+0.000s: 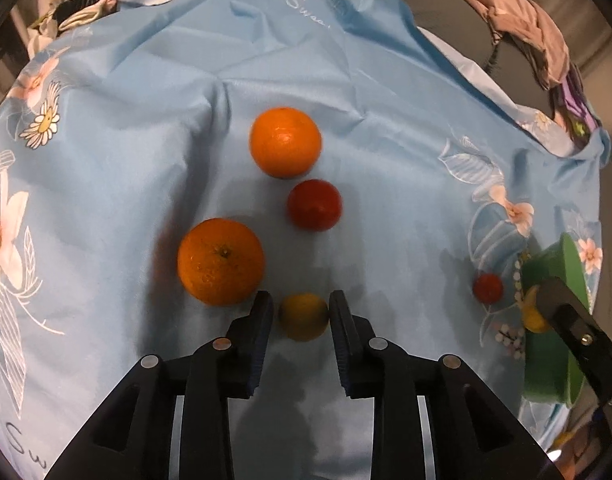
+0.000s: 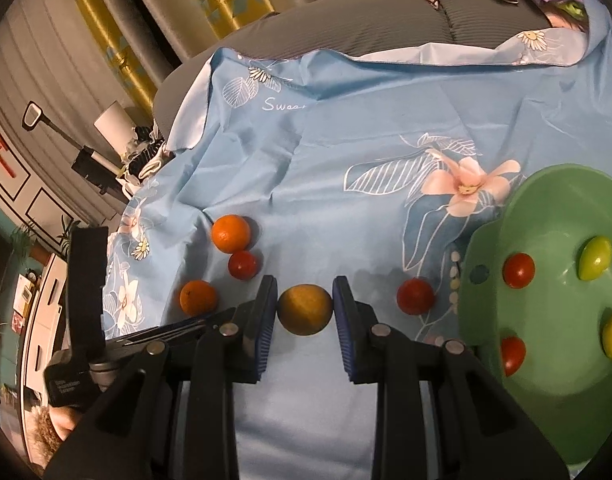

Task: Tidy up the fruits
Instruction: 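Carry the yellow fruit in the left tool while the right tool carries its fruit over the bowl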

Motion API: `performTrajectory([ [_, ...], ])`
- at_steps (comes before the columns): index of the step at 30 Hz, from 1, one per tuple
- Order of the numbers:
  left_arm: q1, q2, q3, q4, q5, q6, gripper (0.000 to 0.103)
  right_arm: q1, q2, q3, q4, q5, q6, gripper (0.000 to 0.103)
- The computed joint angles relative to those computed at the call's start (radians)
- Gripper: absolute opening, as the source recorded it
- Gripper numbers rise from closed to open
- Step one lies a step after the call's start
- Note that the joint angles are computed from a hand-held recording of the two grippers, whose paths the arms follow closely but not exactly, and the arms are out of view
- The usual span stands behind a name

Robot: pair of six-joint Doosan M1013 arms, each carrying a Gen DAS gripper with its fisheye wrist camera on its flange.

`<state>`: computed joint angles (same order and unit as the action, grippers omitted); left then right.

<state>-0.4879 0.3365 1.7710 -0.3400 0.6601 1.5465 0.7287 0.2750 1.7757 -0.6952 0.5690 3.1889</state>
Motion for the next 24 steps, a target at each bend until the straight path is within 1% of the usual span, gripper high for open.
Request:
performTrajectory([
  [1,-0.001,0.002,0.000,0.016,-0.001,-0.016,0.027,0.000,-0.001,0.002,0.002,-0.003,0.000,0.029],
  [4,0.001,0.000,0.007,-0.002,-0.023,-0.002,0.027,0.002,-0.003,0.006,0.000,-0.002,0.003,0.029],
  [6,0.000,0.000,0.009,0.007,-0.031,-0.005,0.027,0.002,-0.003,0.005,0.001,0.001,0.005,0.029],
  [8,0.000,-0.002,0.012,-0.002,-0.036,-0.012,0.027,0.001,-0.005,0.007,-0.001,0.002,0.007,0.029],
  [10,0.000,-0.009,0.018,-0.031,-0.049,0.013,0.027,0.002,-0.008,0.010,-0.013,0.002,0.018,0.029],
  [16,-0.022,-0.060,0.052,-0.052,-0.145,0.073,0.027,0.007,-0.018,0.015,-0.046,0.015,0.047,0.029],
  [18,-0.036,-0.077,0.063,-0.037,-0.179,0.087,0.027,0.011,-0.023,0.017,-0.063,0.023,0.060,0.029],
  [19,-0.045,-0.085,0.070,-0.018,-0.204,0.094,0.027,0.014,-0.026,0.020,-0.076,0.028,0.073,0.029],
  [20,-0.059,-0.094,0.078,0.031,-0.233,0.072,0.027,0.017,-0.031,0.023,-0.096,0.037,0.094,0.029],
  [21,-0.073,-0.102,0.083,0.097,-0.253,0.024,0.027,0.020,-0.034,0.024,-0.111,0.045,0.108,0.029],
  [22,-0.080,-0.103,0.083,0.120,-0.262,0.009,0.027,0.022,-0.037,0.026,-0.123,0.052,0.120,0.029],
  [24,-0.088,-0.115,0.090,0.078,-0.277,0.076,0.027,0.028,-0.047,0.031,-0.155,0.068,0.144,0.030],
])
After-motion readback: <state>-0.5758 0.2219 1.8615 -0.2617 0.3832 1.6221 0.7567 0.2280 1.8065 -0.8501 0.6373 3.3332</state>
